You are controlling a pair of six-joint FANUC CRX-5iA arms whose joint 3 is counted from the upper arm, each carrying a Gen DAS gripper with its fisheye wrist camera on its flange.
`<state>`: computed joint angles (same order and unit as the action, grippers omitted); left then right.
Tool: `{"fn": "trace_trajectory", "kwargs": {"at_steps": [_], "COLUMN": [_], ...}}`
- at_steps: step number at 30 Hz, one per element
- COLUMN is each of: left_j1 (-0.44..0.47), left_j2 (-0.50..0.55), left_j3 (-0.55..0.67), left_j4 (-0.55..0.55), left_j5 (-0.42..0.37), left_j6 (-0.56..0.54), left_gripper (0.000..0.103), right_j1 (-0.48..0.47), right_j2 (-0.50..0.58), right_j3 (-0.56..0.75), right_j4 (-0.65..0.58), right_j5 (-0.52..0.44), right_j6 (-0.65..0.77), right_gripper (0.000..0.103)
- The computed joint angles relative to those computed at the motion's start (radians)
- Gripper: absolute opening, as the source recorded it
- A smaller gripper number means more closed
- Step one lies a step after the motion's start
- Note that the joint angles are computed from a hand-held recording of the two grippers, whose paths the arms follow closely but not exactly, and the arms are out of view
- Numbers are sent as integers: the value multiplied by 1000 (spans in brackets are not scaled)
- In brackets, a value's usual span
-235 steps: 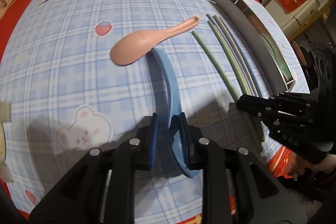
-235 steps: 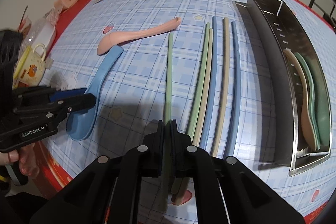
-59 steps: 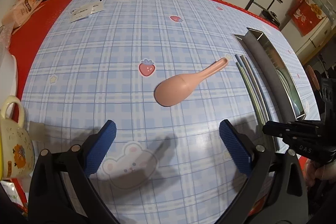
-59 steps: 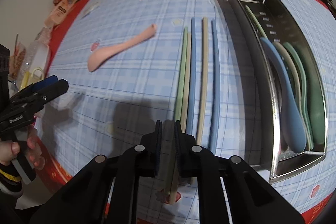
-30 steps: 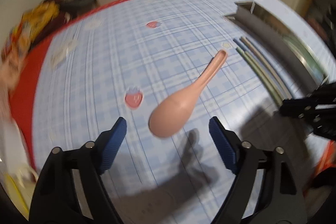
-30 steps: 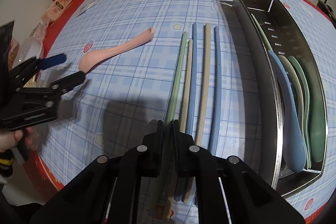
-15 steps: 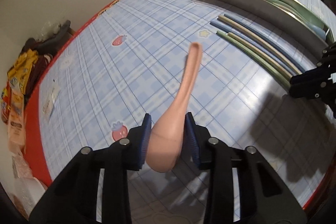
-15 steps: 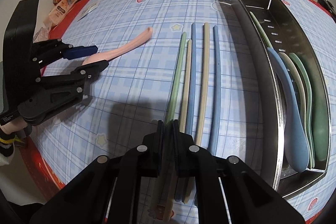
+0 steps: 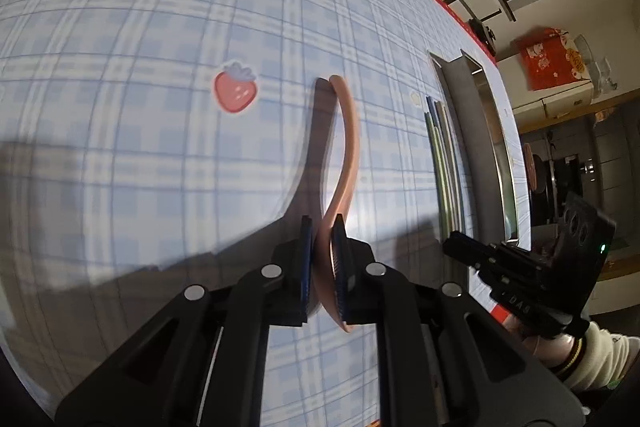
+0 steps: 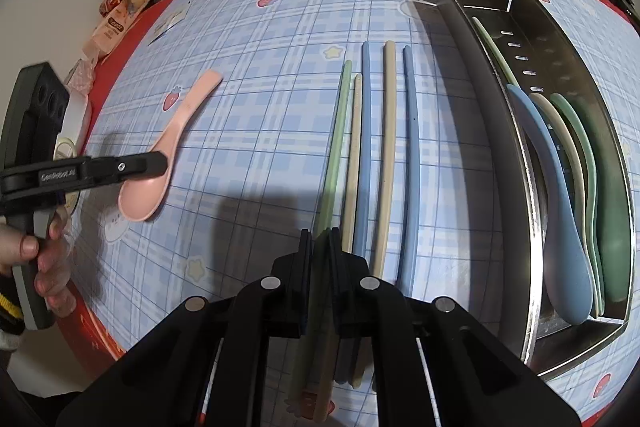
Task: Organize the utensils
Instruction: 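Grasp the pink spoon handle with the left tool while the right tool grasps the green chopstick, then carry the pink spoon to the tray with the left tool while the right tool carries the green chopstick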
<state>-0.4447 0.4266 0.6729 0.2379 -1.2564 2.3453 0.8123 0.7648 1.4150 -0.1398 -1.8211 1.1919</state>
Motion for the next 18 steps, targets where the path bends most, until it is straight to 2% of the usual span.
{"fn": "trace_trajectory", "kwargs": {"at_steps": [4, 6, 14, 18], "left_j1": [-28, -36, -43, -61], "left_j2": [64, 83, 75, 98], "left_j3": [137, 177, 172, 231], "left_j4": [-69, -91, -123, -169], "left_j5": [-107, -136, -128, -175], "left_j6": [-22, -33, -23, 14], "left_gripper": [14, 14, 15, 15], "right_j1": [6, 12, 42, 68], "right_j2": [23, 33, 5, -12], "right_j3": [42, 59, -12, -61], "right_j4": [11, 23, 91, 155], "right_j5": [-24, -33, 9, 35], "right_j6": [4, 11, 76, 142], "right_gripper": [9, 9, 9, 10]}}
